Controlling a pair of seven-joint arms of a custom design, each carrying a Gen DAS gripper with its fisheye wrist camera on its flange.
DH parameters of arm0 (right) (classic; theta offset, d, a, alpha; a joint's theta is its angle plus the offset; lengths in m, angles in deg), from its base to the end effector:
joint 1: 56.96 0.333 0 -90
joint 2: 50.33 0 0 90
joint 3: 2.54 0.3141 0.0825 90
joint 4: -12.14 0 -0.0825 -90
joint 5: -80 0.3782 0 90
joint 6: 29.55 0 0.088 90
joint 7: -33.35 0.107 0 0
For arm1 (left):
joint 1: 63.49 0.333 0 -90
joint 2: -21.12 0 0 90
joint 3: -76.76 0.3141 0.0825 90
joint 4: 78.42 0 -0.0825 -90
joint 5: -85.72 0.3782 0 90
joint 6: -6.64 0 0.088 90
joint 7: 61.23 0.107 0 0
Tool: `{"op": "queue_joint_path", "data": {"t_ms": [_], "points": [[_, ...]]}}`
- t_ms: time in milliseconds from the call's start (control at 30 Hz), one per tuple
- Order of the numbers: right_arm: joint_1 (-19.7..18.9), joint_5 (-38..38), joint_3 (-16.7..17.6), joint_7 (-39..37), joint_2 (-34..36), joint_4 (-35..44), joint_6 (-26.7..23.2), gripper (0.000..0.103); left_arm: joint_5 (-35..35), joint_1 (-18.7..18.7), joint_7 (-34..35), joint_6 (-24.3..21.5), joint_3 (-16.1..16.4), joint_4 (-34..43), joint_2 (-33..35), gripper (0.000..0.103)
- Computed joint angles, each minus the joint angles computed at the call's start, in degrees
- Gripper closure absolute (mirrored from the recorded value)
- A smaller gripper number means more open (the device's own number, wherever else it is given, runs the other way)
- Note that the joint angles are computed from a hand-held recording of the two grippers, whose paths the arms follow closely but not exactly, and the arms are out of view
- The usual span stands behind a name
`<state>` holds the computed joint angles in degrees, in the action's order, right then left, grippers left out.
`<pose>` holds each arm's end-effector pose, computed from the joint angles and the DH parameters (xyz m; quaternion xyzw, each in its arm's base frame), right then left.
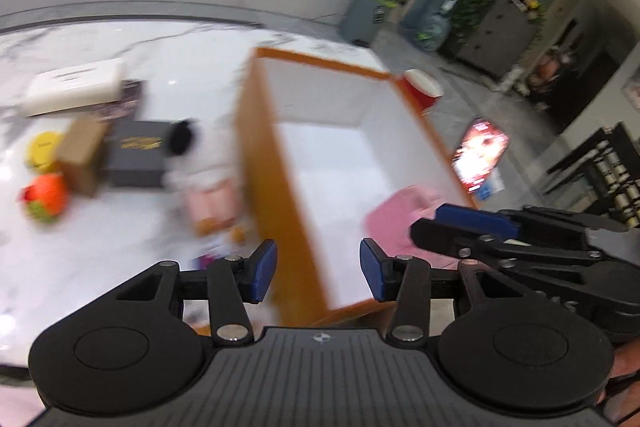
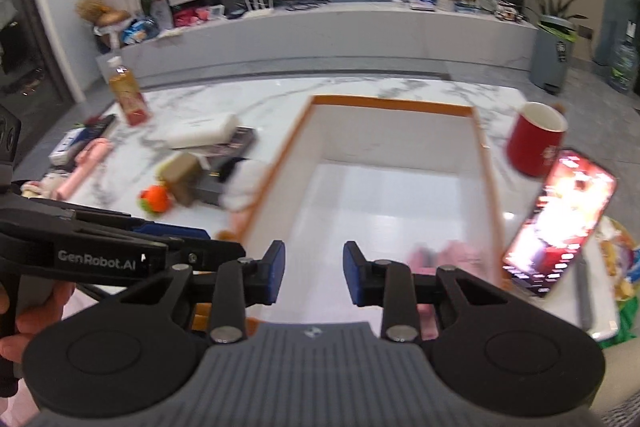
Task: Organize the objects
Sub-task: 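Grasp the brown dog plush with the left gripper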
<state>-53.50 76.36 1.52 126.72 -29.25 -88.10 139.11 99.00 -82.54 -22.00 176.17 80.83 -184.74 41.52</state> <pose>0.6884 0.0884 0.4630 -0.6831 0.6097 -0.2618 0.3051 0.6471 -0.1944 0.4187 -0.7744 0.5140 -0.3387 0.1461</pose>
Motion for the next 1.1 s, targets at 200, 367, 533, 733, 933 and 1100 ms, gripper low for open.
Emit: {"op": "queue_joint_path", "data": {"t_ms": [200,367,533,733,933,1100], "points": [[3.85,0.0,-0.32,5.03,2.02,-0.42,2.45,0.069,5.99,0.09,-3.14,-6.43,0.6,-3.78,-2.93,0.048],[9.51,-6.98,-5.63,13.43,4.5,2.06,0.66,0.072,8.27,1.72,-3.62,-10.89,-1.56,-1.25,-0.54,0.046],[11.35,-13.26,-8.26,18.99,6.59,5.44,-1.48,0.073,5.62,4.22,0.04,-12.19,-4.13,0.04,1.96,0.042],[10.8,-15.68,-7.56,20.01,7.65,7.41,-2.3,0.073,-1.99,6.9,5.53,-11.41,-6.75,0.83,3.93,0.039],[9.79,-15.7,-5.99,17.46,9.34,10.06,-3.49,0.073,-6.25,6.41,7.89,-9.34,-6.02,0.16,4.32,0.038],[10.07,-16.26,-6.38,16.76,10.94,12.63,-4.47,0.073,-6.7,5.21,8.68,-8.49,-4.9,-0.35,4.18,0.04]]}}
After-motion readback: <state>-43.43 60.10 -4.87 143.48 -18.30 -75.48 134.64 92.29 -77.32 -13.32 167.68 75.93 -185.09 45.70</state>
